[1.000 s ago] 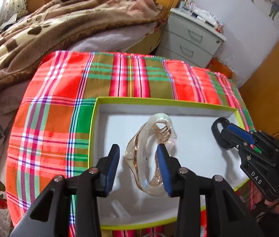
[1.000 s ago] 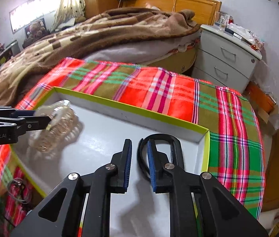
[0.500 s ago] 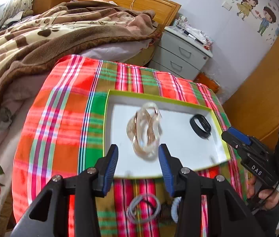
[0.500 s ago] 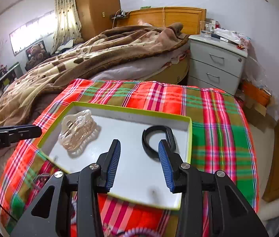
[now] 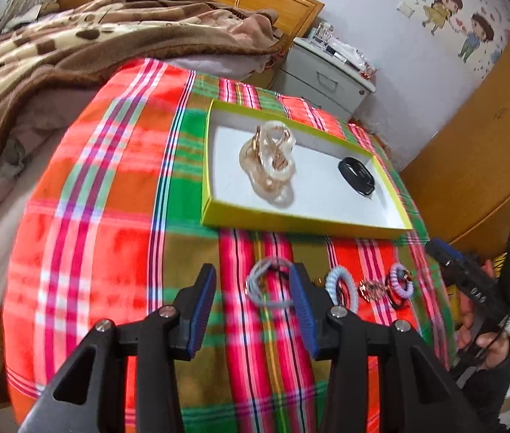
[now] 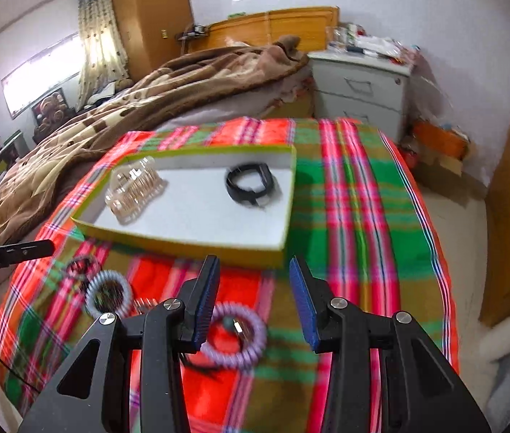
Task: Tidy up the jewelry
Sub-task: 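Grasp the grey cord bracelet with the left tool while the right tool grasps the lavender coil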
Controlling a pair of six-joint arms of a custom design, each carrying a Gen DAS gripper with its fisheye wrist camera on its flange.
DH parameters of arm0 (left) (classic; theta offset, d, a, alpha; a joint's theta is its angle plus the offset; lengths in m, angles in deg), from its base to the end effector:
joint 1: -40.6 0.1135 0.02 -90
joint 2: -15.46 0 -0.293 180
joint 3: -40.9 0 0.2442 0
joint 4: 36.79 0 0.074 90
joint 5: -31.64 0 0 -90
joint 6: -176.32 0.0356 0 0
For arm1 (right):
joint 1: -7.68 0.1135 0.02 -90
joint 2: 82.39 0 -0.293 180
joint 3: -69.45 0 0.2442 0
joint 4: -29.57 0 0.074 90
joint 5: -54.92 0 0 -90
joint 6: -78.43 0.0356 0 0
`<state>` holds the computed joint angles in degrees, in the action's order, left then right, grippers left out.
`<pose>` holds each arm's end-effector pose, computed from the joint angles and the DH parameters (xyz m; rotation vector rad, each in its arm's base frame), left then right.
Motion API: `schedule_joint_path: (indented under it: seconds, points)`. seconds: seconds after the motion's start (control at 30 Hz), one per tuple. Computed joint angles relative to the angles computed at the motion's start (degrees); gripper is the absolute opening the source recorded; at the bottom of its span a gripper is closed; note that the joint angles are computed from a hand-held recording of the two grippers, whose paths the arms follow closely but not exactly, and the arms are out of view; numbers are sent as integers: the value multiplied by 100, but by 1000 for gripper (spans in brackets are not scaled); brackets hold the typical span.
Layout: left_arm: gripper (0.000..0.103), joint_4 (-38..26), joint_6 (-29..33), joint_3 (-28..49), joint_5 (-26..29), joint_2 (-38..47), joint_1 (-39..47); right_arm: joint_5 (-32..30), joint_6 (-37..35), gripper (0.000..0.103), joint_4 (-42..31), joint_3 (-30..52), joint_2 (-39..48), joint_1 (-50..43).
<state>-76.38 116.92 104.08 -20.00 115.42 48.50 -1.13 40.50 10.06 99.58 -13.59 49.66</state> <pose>0.2906 0.0180 0.1568 0.6183 2.5307 -0.7522 0.1317 0.0918 0.1461 0.4093 2.3171 0.0011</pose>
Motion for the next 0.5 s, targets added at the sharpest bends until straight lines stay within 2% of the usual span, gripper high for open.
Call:
schedule_joint_path:
  seconds: [0.27, 0.5]
  points:
    - [44, 61, 69, -181, -54, 206, 228, -52, 1092, 41, 393, -678, -83, 489]
    - [44, 149, -8, -246, -77, 309, 181, -385, 1061, 41, 1100, -917, 192, 474]
